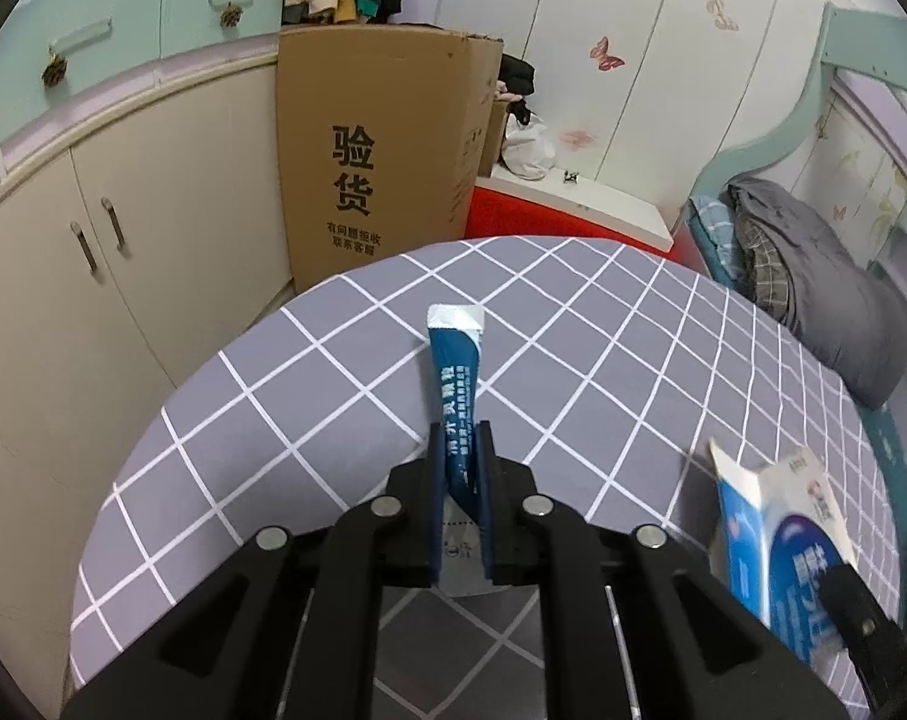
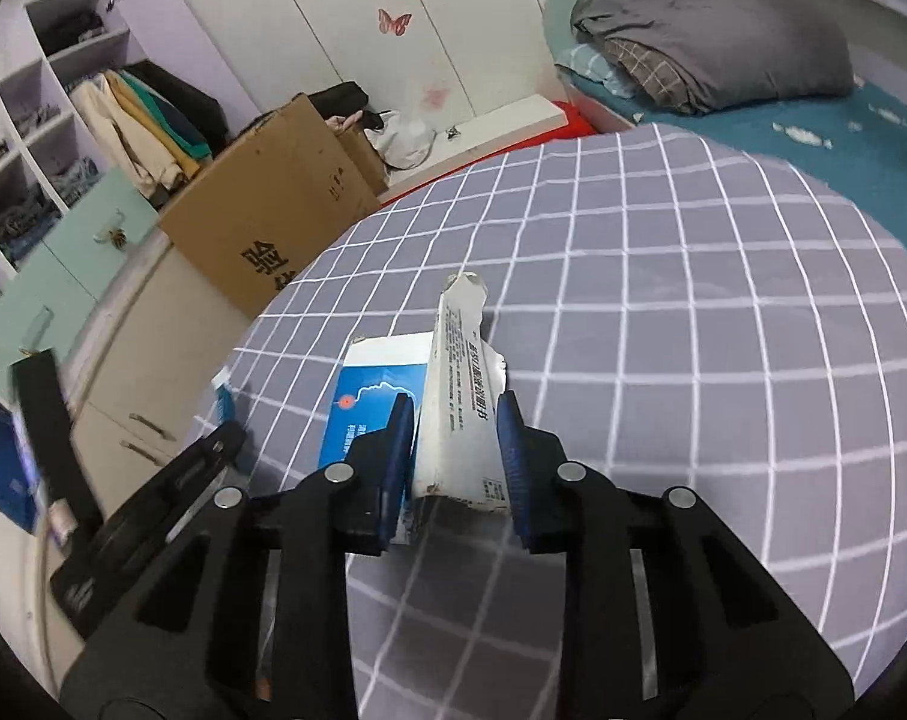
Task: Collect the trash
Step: 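Grasp the blue-white box with the right tool while the left tool holds the tube, then carry both items over the bin and open the left tool to drop the tube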
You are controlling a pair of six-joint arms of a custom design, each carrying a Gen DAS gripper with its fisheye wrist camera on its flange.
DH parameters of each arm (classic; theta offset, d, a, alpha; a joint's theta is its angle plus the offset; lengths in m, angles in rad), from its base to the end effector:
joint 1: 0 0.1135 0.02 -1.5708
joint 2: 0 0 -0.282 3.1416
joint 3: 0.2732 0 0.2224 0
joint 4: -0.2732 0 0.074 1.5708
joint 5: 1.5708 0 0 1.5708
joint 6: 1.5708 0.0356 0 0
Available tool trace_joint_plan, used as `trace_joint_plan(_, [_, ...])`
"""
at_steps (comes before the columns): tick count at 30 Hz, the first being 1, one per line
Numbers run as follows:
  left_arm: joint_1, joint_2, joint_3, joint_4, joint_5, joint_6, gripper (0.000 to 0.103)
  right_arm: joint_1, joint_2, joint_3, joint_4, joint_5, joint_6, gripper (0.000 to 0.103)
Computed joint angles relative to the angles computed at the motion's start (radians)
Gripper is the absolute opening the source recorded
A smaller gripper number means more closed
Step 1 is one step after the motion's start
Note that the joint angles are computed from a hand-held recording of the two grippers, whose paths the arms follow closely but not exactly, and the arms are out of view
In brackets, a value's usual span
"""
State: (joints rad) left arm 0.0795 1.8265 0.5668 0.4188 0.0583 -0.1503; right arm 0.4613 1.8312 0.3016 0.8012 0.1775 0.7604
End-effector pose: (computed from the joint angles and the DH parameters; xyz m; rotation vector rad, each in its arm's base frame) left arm 0.2863 0.0207 0.1192 -0.2498 2.3994 -0.1029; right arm 0.2202 0.1024 0.1019 0.4374 2.2815 0.4273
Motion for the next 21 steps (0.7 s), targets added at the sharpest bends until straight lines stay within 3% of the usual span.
trace_joint_plan(4, [-0.033,-0.063,-0.041,-0.031,0.006,0.03,0.009,-0.009,-0.006,-0.104,0.116,-0.038,0.027,0.028])
trace_joint_plan(11, [0.04,-0.288,-0.126,-0.145,0.112,0.083,0.009,0.007,-0.021,-0.208,0.239,-0.077,0.065,0.028])
trace_joint_plan(15, [0.103,-0.393,-0.144,-0.225,0.166,0.136,0.009,0.055,-0.079,-0.224,0.224,-0.062,0.091,0.028])
trace_joint_plan(21, [0.295,-0.507,-0.132,-0.382,0.355,0.259,0.009,0.177,-0.191,-0.202,0.119,0.005,0.137,0.028])
